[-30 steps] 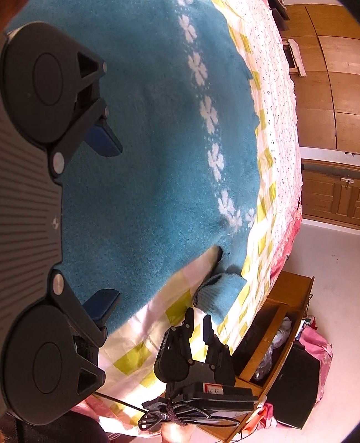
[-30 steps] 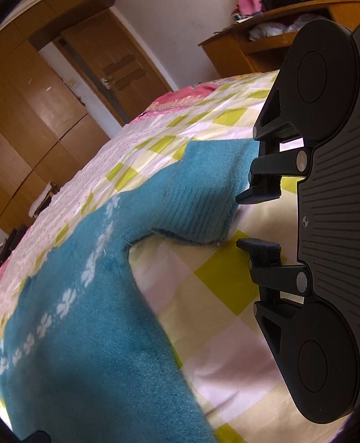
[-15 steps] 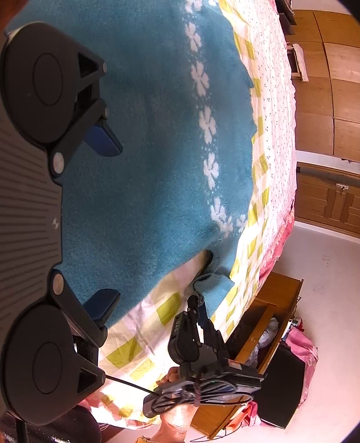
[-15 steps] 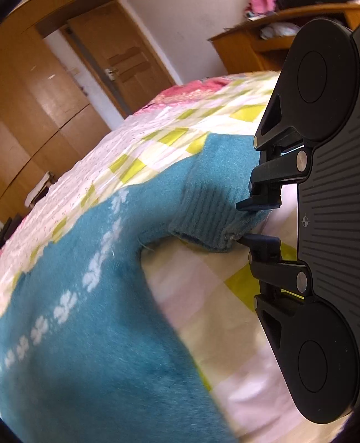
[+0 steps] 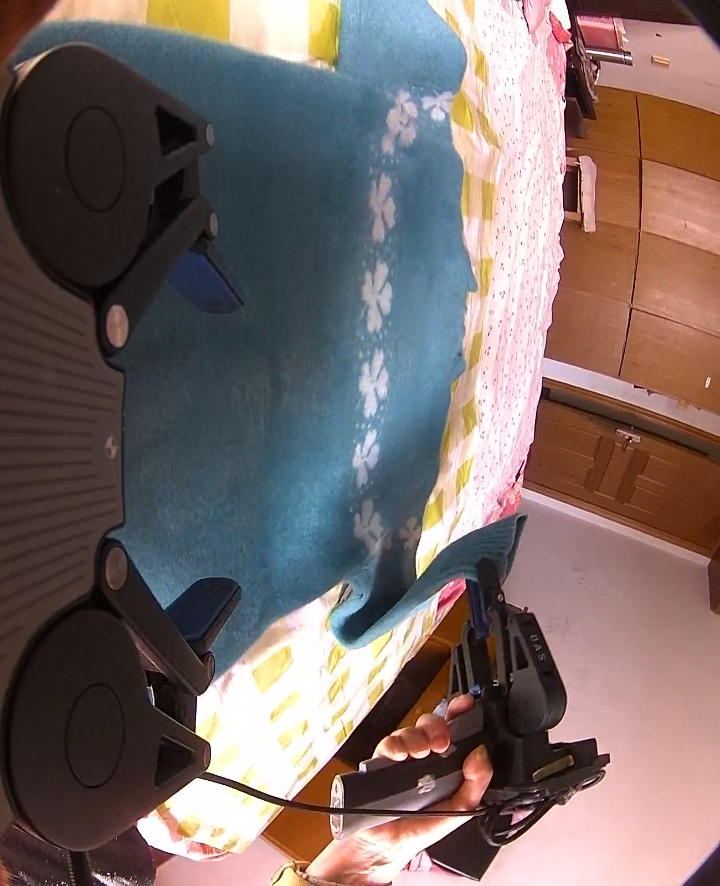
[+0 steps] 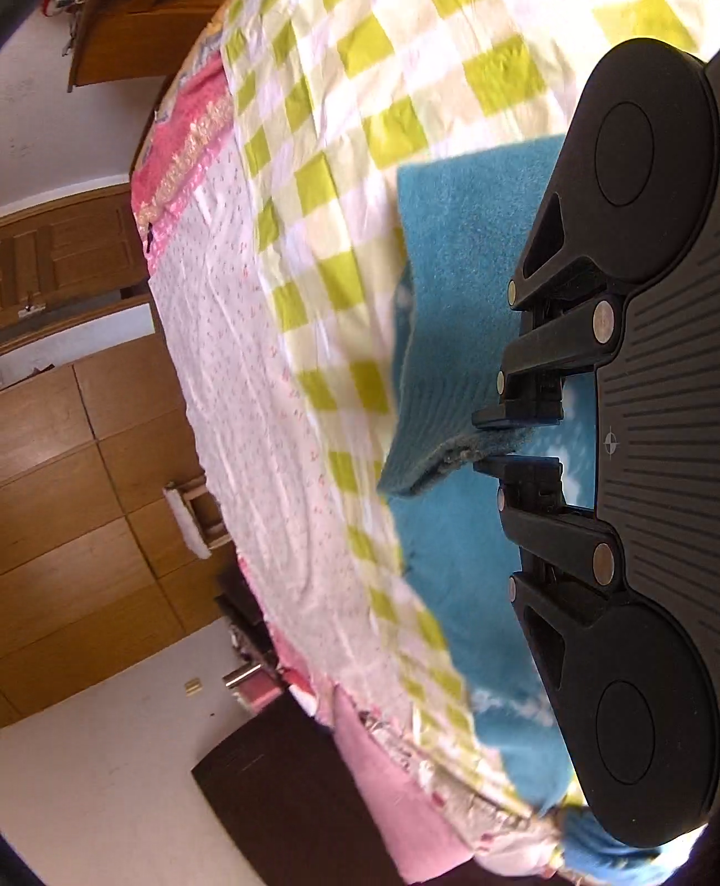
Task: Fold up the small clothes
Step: 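Lift the cuff with the right gripper and fold the sleeve across the body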
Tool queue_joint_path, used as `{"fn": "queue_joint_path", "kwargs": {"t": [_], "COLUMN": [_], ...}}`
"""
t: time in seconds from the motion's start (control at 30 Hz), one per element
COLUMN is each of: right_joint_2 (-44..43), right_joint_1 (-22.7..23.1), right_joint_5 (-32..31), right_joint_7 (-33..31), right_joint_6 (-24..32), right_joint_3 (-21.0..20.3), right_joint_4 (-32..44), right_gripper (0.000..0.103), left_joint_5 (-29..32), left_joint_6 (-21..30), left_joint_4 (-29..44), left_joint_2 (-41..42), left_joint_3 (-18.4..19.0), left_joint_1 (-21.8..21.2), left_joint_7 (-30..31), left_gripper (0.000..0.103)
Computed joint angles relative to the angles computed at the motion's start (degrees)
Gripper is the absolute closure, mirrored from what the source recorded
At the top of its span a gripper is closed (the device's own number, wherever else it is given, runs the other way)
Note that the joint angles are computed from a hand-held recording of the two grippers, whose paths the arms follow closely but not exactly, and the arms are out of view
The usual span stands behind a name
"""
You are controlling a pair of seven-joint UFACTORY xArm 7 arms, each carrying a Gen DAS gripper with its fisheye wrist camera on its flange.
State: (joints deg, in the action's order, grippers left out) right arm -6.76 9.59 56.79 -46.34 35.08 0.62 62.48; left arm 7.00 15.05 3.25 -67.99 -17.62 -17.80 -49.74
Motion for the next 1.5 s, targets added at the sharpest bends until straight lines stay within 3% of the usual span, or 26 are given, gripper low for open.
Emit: {"fn": "queue_joint_path", "kwargs": {"t": [0.47, 0.8, 1.13, 1.27, 1.5], "right_joint_2": [12.35, 18.49, 20.31, 20.77, 22.79], "right_joint_1": [10.72, 13.65, 12.76, 11.25, 11.91], "right_joint_5": [5.01, -8.86, -17.43, -17.16, -22.08], "right_joint_7": [9.11, 17.3, 21.45, 21.96, 26.78], "right_joint_6": [-14.94, -21.67, -24.41, -24.48, -23.63], "right_joint_3": [11.9, 16.41, 18.97, 21.1, 20.58], "right_joint_4": [6.55, 6.14, 4.82, 5.63, 6.98], "right_gripper": [0.094, 0.094, 0.094, 0.094, 0.093], "left_joint_5": [-0.42, -1.84, -1.54, -1.55, -1.41], "left_joint_6": [5.32, 8.49, 8.42, 9.21, 10.01], "left_joint_4": [-8.39, -10.21, -10.23, -10.33, -10.3], "left_joint_2": [-18.83, -24.54, -23.29, -24.06, -24.34], "left_joint_3": [7.12, 7.63, 7.08, 7.09, 6.94], "left_joint_1": [1.14, 1.23, 1.46, 1.38, 1.79], "left_joint_7": [6.31, 7.4, 7.36, 7.14, 6.97], "left_gripper": [0.0, 0.0, 0.0, 0.0, 0.0]}}
